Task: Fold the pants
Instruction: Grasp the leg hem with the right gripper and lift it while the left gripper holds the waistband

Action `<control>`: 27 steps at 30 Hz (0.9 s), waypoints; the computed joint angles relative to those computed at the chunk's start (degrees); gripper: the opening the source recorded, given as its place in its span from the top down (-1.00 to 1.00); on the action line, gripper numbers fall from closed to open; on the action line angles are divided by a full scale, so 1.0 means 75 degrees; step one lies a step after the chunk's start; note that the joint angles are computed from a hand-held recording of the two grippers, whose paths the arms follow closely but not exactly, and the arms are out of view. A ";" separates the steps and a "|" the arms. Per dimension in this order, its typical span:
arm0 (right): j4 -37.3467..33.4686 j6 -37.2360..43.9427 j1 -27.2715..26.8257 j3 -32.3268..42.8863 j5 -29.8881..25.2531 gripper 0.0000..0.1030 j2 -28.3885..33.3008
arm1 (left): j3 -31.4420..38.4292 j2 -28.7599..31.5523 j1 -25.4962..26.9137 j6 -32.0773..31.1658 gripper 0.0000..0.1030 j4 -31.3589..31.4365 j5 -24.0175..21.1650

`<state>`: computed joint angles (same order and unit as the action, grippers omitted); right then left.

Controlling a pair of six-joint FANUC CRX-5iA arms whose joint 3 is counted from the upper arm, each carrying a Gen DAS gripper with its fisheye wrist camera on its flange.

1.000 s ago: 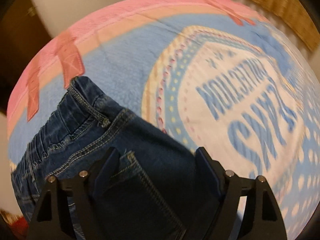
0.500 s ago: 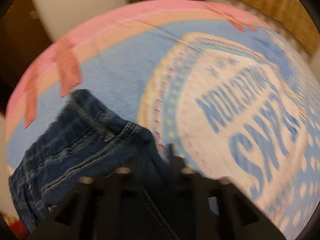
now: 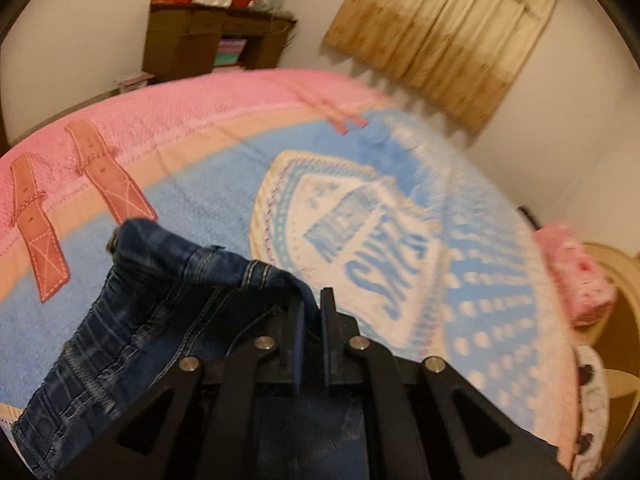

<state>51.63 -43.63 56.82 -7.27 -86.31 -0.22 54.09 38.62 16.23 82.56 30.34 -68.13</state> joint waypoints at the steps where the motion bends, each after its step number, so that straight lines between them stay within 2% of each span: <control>1: -0.0157 0.0234 -0.0349 -0.0087 0.0306 -0.57 -0.0204 | -0.0697 -0.0402 0.0009 -0.0284 0.86 0.0211 0.0356; 3: -0.0457 0.0484 -0.0947 -0.0210 0.0968 -0.57 -0.0470 | -0.1824 -0.1039 0.0128 -0.1006 0.86 0.0729 0.0984; 4: -0.0799 0.0846 -0.1400 -0.0186 0.1478 -0.57 -0.0559 | -0.1959 -0.1114 0.0102 -0.1183 0.86 0.0799 0.1168; 5: -0.1030 0.1062 -0.1643 -0.0097 0.1633 -0.57 -0.0527 | -0.2021 -0.1176 0.0115 -0.1297 0.86 0.0785 0.1179; 8: -0.1818 0.1728 -0.2486 0.0644 0.1560 -0.57 -0.0017 | -0.2206 -0.1303 0.0174 -0.1389 0.86 0.0864 0.1058; 10: -0.2128 0.2033 -0.2773 0.0989 0.1606 -0.57 0.0249 | -0.2624 -0.1538 0.0188 -0.1639 0.86 0.0984 0.1286; 11: -0.2457 0.2398 -0.2959 0.1353 0.1498 -0.57 0.0492 | -0.2891 -0.1690 0.0208 -0.1850 0.86 0.1105 0.1450; 13: -0.3188 0.3072 -0.3303 0.2411 0.0698 -0.57 0.1207 | -0.3324 -0.1930 0.0243 -0.2201 0.86 0.1340 0.1656; 18: -0.3668 0.4133 -0.3744 0.4026 -0.0517 -0.55 0.2328 | -0.3402 -0.1952 0.0290 -0.2385 0.86 0.1445 0.1628; 19: -0.3827 0.4369 -0.3830 0.4306 -0.0779 -0.49 0.2514 | -0.3398 -0.1942 0.0289 -0.2400 0.86 0.1443 0.1624; 21: -0.3937 0.4773 -0.3844 0.5119 -0.1809 0.20 0.3063 | -0.3362 -0.1905 0.0300 -0.2391 0.86 0.1442 0.1567; 24: -0.4081 0.4958 -0.3868 0.5000 -0.1825 0.82 0.2858 | -0.3239 -0.1825 0.0310 -0.2465 0.86 0.1456 0.1420; 25: -0.4143 0.4924 -0.3846 0.4693 -0.1581 0.86 0.2577 | -0.3192 -0.1806 0.0306 -0.2505 0.86 0.1451 0.1385; 27: -0.4030 0.4349 -0.3663 0.3513 -0.0511 0.90 0.1606 | -0.2992 -0.1697 0.0331 -0.2527 0.86 0.1477 0.1202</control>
